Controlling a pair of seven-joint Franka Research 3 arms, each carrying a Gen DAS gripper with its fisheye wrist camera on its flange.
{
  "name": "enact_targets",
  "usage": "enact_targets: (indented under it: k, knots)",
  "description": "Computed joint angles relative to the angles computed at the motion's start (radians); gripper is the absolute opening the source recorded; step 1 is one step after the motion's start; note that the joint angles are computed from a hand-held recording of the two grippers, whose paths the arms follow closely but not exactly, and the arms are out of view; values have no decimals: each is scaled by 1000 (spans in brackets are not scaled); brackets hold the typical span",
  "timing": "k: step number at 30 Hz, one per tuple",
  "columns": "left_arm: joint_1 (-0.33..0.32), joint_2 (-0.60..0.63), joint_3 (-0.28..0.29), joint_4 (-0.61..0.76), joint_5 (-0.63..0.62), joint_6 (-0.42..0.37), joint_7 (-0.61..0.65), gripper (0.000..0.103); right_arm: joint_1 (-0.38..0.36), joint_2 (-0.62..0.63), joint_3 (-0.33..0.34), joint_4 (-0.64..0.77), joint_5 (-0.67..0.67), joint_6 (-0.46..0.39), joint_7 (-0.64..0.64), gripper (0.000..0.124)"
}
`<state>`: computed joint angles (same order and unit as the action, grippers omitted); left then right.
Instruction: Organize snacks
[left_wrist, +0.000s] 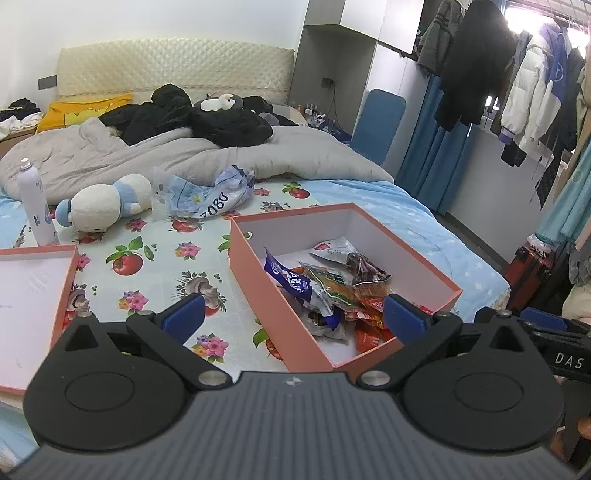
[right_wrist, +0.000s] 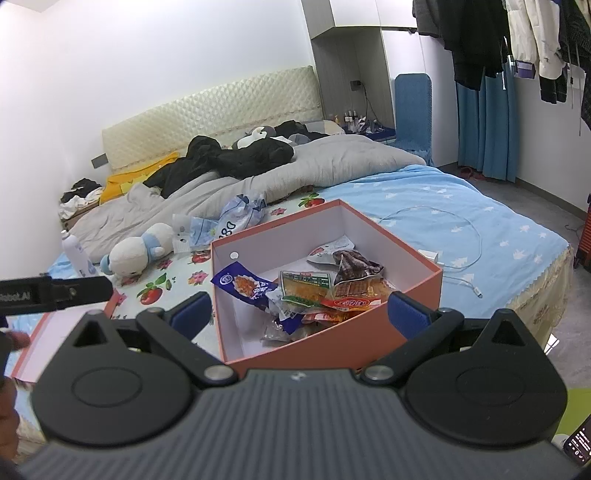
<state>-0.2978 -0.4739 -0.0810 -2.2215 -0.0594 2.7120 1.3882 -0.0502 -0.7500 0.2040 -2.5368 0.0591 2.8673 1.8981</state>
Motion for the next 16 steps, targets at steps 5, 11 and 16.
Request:
enact_targets:
  k: [5,11,16]
  knots:
    - [1,0,-3,-1,6,5,0,103,-1,-1,1,0,-1,0,2,103]
    - [-11,-12,10,-18,-9,27,5,103,0,1,-2,0,-4,5,-3,103]
    - [-8,-17,9,-19,4,26,9,103,-2,0,0,1,-5,1,-3,103]
